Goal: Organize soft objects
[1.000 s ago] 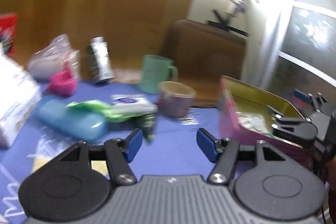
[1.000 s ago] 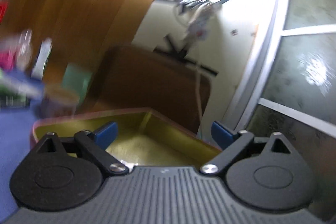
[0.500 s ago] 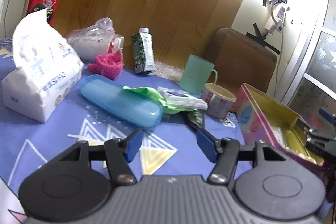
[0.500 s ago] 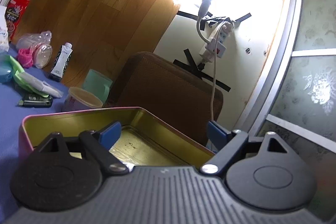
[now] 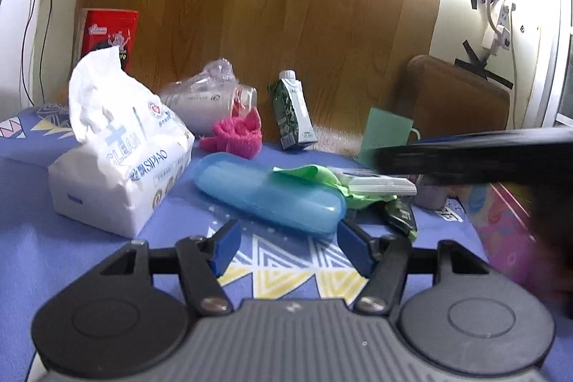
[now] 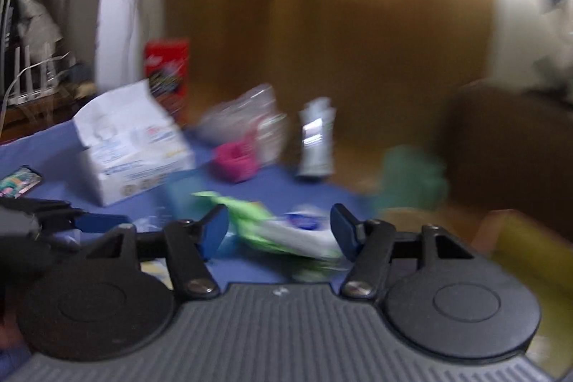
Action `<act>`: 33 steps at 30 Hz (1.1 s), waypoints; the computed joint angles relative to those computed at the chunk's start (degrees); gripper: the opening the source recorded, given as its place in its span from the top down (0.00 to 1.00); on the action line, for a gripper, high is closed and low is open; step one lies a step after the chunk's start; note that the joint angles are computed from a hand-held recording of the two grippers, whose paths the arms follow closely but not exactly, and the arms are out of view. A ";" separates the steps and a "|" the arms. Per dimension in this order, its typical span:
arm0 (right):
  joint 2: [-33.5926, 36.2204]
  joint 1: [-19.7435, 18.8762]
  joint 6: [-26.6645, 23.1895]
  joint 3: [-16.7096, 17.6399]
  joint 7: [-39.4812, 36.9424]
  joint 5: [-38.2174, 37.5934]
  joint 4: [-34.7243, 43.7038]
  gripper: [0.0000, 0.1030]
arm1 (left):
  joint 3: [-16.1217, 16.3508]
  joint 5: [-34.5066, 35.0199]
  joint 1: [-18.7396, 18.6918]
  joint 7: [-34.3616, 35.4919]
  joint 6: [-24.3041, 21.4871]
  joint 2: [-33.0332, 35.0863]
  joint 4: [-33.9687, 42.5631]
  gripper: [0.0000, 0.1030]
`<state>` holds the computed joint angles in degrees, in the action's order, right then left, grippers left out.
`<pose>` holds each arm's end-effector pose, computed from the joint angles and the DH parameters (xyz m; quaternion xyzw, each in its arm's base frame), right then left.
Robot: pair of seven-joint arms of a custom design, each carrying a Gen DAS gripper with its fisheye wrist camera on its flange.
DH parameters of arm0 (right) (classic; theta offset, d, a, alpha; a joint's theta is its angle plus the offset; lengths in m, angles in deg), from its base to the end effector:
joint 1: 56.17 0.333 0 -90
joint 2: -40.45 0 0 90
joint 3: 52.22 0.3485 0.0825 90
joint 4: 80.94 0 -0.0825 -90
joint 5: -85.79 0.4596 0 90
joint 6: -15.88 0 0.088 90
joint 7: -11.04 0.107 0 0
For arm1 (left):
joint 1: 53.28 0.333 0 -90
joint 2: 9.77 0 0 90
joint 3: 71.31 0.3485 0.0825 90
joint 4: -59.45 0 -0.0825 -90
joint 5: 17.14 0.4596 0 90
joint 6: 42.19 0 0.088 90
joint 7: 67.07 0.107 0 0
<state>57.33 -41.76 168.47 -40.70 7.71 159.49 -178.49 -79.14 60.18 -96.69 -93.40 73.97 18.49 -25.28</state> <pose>0.7006 0.2931 0.4813 -0.8234 0.2215 -0.1592 0.4976 0.5615 -0.5786 0.4358 -0.7275 0.4181 -0.3615 0.4066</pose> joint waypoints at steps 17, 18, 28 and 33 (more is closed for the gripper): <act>-5.33 -4.78 -4.32 0.77 14.39 -6.52 -7.50 0.94 | -0.35 4.20 0.66 -5.24 3.79 -2.43 -3.82 0.34; -7.59 -5.15 -5.90 0.00 12.24 -4.43 -10.36 0.94 | -0.44 4.78 0.90 -5.98 4.73 -2.80 -4.36 0.34; -18.38 -2.05 -8.25 -8.11 -1.77 5.00 -26.09 0.18 | -1.96 7.07 5.80 -11.13 29.88 -2.51 -4.24 0.34; -15.86 -0.27 -4.13 -7.96 -6.67 6.00 -23.97 0.17 | -2.73 -4.80 5.01 6.95 29.69 4.28 5.67 0.34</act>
<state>41.47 -42.03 164.34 -48.66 1.03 165.49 -202.46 -81.87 55.38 -91.68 -86.45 103.67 22.78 -19.61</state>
